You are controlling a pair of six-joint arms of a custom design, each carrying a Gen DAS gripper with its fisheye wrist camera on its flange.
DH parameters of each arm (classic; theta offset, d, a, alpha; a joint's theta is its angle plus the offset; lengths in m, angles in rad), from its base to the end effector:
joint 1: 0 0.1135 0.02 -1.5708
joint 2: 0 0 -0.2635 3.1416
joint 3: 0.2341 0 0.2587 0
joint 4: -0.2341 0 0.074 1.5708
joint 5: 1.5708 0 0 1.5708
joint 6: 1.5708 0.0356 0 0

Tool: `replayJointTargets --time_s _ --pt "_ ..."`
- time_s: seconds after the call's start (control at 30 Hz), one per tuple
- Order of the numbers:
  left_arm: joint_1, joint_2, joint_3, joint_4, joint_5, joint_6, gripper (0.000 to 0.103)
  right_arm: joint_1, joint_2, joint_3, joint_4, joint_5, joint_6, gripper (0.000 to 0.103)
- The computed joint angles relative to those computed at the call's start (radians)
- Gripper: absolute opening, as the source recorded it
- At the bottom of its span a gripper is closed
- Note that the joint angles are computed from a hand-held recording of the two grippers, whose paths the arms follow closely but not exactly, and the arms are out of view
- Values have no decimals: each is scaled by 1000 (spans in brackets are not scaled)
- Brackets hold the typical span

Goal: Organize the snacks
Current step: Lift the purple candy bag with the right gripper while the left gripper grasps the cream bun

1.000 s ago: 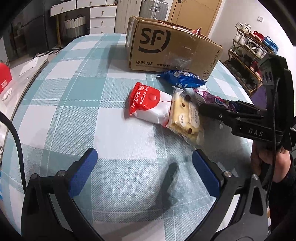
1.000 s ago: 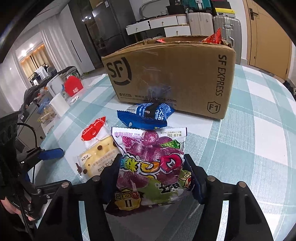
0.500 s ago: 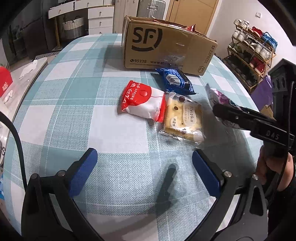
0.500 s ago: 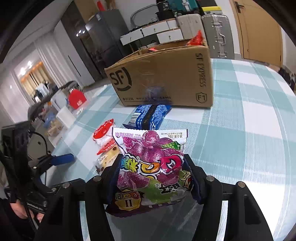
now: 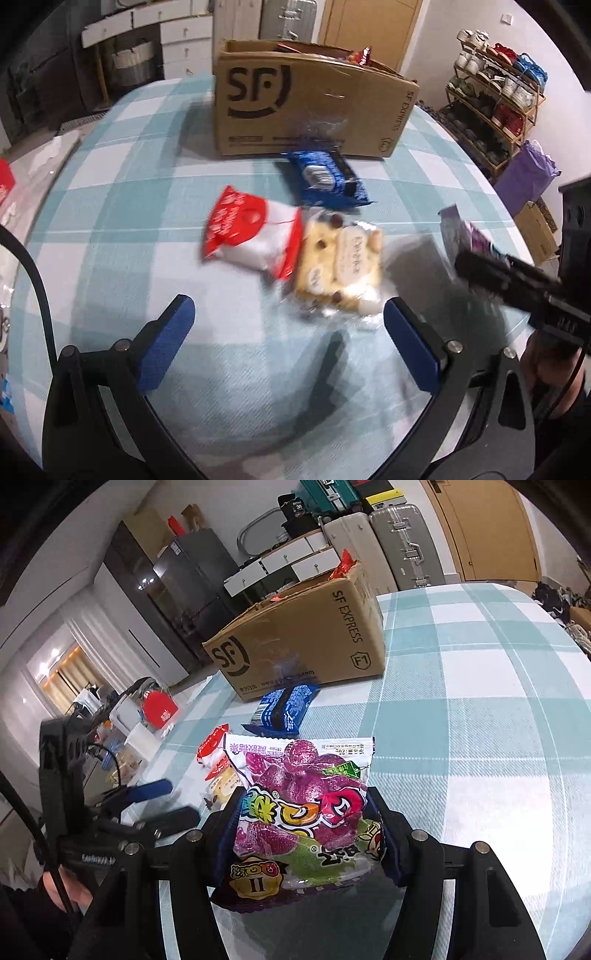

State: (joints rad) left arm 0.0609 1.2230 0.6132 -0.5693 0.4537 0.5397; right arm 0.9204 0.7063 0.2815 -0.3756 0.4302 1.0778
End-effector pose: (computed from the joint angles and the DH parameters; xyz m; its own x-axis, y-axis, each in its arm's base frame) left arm 0.2119 -0.0027 0.1683 -0.7337 0.4180 -0.5357 0.5704 0.8073 -0.1513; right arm 0.1012 0.1085 0.1592 -0.6879 0.4181 -0.5932 0.1237 0.8730 0.4718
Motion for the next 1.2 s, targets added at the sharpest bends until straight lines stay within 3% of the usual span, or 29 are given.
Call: replayJointTargets --time_s 0.3,0.5,0.77,1.2 --pt "-89 133 87 -34 52 -72 101 108 -79 2 -133 116 127 63" --pt "-145 166 100 -17 31 -86 92 146 -117 2 -173 153 157 63" --pt "-213 122 73 15 -22 -70 56 166 -132 -3 -185 171 177 63" --pt "-179 86 54 -21 1 -32 55 191 -129 4 -204 198 201 63"
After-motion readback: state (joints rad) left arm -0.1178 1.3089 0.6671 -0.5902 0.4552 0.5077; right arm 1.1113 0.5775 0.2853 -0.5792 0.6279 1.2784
